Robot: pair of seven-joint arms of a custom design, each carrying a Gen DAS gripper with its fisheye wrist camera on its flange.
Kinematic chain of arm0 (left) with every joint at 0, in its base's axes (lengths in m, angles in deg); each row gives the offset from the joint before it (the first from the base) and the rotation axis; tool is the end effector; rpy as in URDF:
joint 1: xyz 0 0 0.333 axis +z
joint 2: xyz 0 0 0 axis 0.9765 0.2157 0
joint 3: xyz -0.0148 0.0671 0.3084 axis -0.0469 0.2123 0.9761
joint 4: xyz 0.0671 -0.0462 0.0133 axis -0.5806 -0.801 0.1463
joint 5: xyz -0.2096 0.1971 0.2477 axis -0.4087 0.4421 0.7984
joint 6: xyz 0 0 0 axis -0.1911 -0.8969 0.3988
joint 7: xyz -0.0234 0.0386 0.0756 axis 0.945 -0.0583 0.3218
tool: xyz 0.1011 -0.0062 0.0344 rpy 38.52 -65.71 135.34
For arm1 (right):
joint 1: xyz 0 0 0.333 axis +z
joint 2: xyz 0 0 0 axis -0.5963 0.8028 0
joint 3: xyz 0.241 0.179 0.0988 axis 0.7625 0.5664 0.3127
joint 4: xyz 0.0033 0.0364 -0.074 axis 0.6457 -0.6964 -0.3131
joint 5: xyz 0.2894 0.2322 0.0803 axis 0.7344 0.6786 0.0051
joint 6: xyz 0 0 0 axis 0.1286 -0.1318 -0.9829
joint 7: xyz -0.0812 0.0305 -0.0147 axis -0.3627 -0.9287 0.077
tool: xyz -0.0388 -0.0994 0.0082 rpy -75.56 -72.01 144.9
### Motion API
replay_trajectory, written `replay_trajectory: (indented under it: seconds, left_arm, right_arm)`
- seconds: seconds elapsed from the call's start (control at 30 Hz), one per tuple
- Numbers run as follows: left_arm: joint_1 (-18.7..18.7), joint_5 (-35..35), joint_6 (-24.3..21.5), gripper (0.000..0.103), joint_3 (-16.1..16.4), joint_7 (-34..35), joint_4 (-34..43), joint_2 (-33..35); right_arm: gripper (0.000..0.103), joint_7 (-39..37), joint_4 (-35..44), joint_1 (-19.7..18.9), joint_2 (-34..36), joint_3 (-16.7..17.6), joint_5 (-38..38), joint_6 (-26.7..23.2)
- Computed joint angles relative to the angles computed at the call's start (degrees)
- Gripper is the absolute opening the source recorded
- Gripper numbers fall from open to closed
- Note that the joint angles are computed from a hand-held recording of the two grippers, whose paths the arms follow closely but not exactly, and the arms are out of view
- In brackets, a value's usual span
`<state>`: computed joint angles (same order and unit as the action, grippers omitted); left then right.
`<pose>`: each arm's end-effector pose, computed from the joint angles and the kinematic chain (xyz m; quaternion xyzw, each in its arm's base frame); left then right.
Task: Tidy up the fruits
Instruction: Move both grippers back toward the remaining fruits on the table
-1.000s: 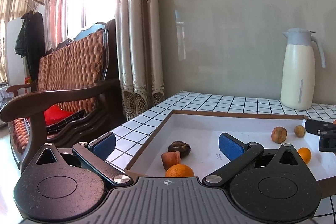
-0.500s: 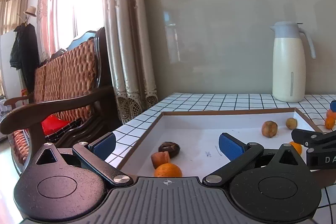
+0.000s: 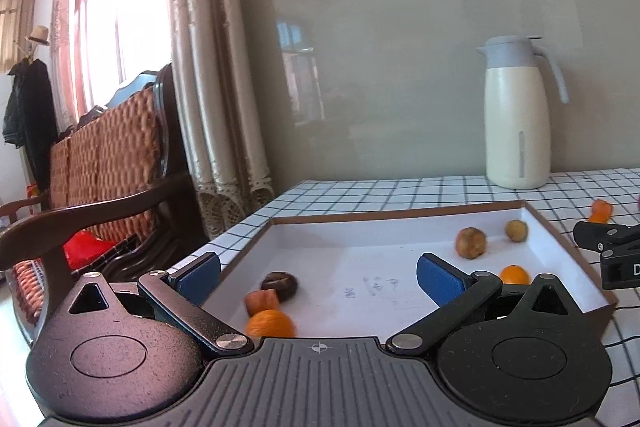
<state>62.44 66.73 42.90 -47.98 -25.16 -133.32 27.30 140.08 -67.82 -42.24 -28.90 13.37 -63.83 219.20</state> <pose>0.6089 -0.1842 0.4294 -0.6720 0.4216 -0.2114 0.5710 0.7108 0.2192 0.4244 -0.7427 0.3465 -0.3411 0.4604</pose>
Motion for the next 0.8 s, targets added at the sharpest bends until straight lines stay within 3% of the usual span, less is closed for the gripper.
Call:
replay_trajectory:
  seconds: [0.8]
  left_arm:
    - [-6.3,0.3,1.0,0.103,1.0,4.8,11.9,8.0]
  right_arm:
    - [0.097,7.1,-3.1,-6.7,-2.7,-3.2,-3.7,3.2]
